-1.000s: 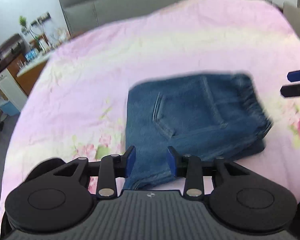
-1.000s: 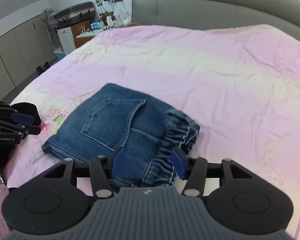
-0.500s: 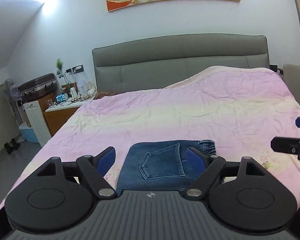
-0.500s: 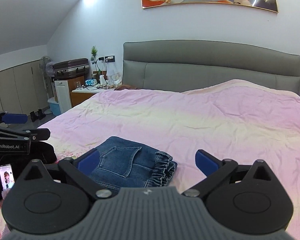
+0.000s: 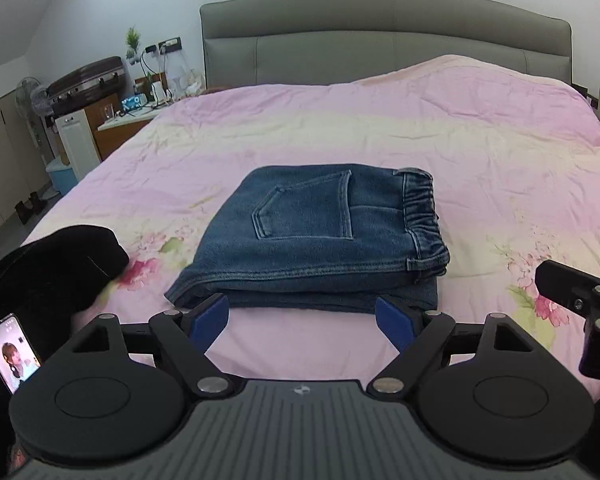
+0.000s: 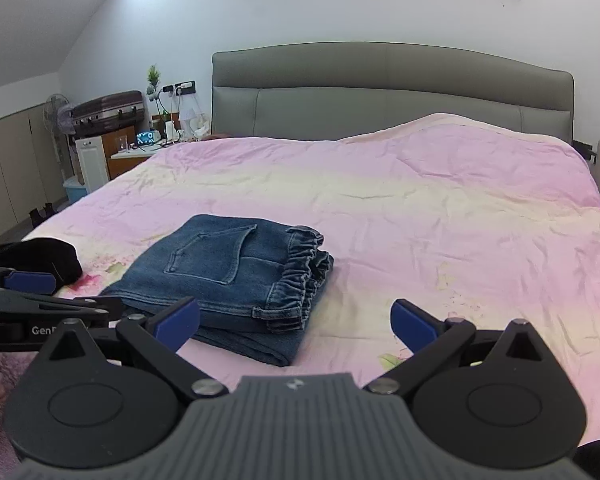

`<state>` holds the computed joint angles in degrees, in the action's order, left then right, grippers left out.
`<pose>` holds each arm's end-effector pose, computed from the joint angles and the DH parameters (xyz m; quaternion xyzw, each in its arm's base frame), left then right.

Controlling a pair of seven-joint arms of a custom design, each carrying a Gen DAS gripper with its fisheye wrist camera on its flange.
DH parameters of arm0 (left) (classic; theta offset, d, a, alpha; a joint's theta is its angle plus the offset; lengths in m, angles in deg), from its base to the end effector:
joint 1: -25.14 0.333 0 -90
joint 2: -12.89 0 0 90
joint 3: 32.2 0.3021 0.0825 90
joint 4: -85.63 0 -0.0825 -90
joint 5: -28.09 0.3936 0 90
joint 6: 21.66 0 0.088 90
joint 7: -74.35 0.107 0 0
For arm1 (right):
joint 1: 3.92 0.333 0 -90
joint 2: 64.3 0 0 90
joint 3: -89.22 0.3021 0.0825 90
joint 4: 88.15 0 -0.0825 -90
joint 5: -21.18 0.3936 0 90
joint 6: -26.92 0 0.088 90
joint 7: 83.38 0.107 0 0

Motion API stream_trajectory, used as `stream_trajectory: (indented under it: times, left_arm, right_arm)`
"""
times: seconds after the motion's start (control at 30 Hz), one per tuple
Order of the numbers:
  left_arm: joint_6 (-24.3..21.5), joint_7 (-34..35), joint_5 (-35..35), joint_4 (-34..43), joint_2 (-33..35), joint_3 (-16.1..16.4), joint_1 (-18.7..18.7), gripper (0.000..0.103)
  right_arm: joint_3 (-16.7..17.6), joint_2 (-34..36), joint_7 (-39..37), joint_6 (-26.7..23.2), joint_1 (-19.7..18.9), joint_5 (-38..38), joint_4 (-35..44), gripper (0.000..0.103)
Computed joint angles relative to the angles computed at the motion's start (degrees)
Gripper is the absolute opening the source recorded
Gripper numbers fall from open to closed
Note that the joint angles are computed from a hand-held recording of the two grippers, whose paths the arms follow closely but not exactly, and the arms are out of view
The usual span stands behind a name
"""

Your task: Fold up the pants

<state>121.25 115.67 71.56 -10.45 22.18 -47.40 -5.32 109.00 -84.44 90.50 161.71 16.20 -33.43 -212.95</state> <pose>0.4705 -0.4698 0.5640 -0.5053 0.7537 -0.3159 0.2772 0.3880 0.3331 0.5725 -0.5445 0.6792 -0.3690 0.3257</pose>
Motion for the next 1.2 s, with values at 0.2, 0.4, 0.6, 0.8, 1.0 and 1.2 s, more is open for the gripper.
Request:
stream_trajectory:
  times: [0.2, 0.4, 0.6, 0.8, 1.0, 1.2]
  left_arm:
    - [-1.7, 0.6, -1.1, 0.9, 1.5, -0.6, -1.0, 0.097]
    - [-1.5, 0.0, -0.2, 1.1, 1.8, 0.0, -1.9, 0.097]
    - [-1.4, -0.2, -0.2, 1.6, 1.9, 0.2, -1.9, 0.097]
    - [-1.4, 0.4, -0.9, 1.7, 1.9, 0.2, -1.8, 0.097]
    - [-1.4, 0.3, -0.9, 1.9, 1.9, 0.2, -1.9, 0.097]
    - [-1.4, 0.7, -1.1, 2.0, 1.9, 0.2, -1.9, 0.097]
  right_arm:
    - [-1.0, 0.6, -0.1, 0.8, -0.1, 1.1, -0.8, 0.098]
    - [-1.1, 0.1, -0.2, 1.7, -0.4, 1.4, -1.4, 0.098]
    - [-0.7, -0.6, -0.7, 1.4, -0.5, 1.9, -1.6, 0.098]
    - [-0.5, -0.9, -1.1, 1.8, -0.7, 2.2, -1.7, 0.098]
    - [-0.4, -1.4, -1.3, 2.2, -1.0, 2.5, -2.2, 0.098]
    - [-0.2, -1.4, -1.4, 2.5, -1.3, 2.7, -2.3, 0.098]
